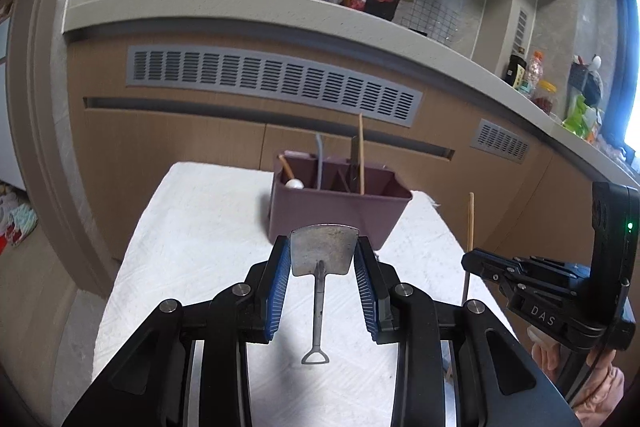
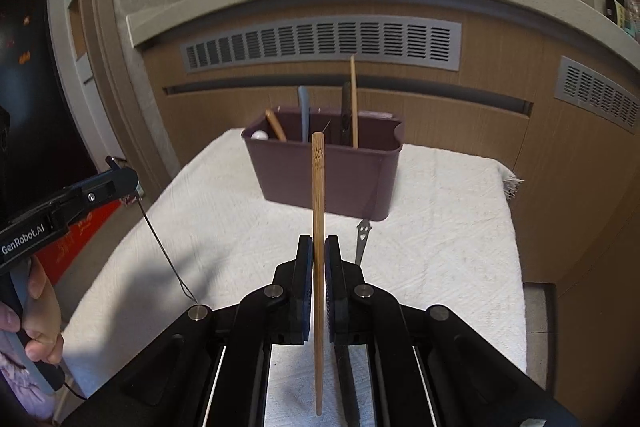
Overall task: Organize utensils
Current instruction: 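Lift the spatula and chopstick into the caddy and open both tools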
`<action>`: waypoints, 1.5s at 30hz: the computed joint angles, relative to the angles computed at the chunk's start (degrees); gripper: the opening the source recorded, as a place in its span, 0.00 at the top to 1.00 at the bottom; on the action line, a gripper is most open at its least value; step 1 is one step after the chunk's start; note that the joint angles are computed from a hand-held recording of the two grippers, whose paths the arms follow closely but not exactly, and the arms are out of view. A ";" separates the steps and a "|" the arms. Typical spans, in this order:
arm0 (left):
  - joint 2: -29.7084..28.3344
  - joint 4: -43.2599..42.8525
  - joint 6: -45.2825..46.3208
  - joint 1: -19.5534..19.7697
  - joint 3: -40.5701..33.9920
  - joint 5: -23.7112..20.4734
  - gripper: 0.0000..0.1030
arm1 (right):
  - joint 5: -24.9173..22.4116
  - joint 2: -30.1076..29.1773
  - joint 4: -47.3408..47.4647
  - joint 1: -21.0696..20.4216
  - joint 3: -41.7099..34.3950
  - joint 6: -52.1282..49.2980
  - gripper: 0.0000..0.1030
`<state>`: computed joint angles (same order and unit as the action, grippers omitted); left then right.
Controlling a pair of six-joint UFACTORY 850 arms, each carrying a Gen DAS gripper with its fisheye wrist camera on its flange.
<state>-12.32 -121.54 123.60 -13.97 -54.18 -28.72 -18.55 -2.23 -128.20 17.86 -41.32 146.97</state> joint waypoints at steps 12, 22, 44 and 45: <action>-3.05 -7.85 5.16 -2.49 -16.97 -3.05 0.68 | -8.41 3.90 0.84 -2.40 -10.24 -9.08 0.96; -14.38 -2.01 -2.13 -2.90 -30.60 -0.93 0.68 | -8.61 -5.85 -1.23 -6.74 -21.52 -7.87 0.96; -26.93 23.84 -26.76 -4.24 -36.65 5.33 0.52 | 3.24 -18.82 0.61 -10.22 -23.69 -8.54 0.45; -26.24 23.75 -26.23 -4.35 -35.52 5.90 0.51 | 3.16 -18.30 0.70 -10.19 -22.87 -8.78 0.45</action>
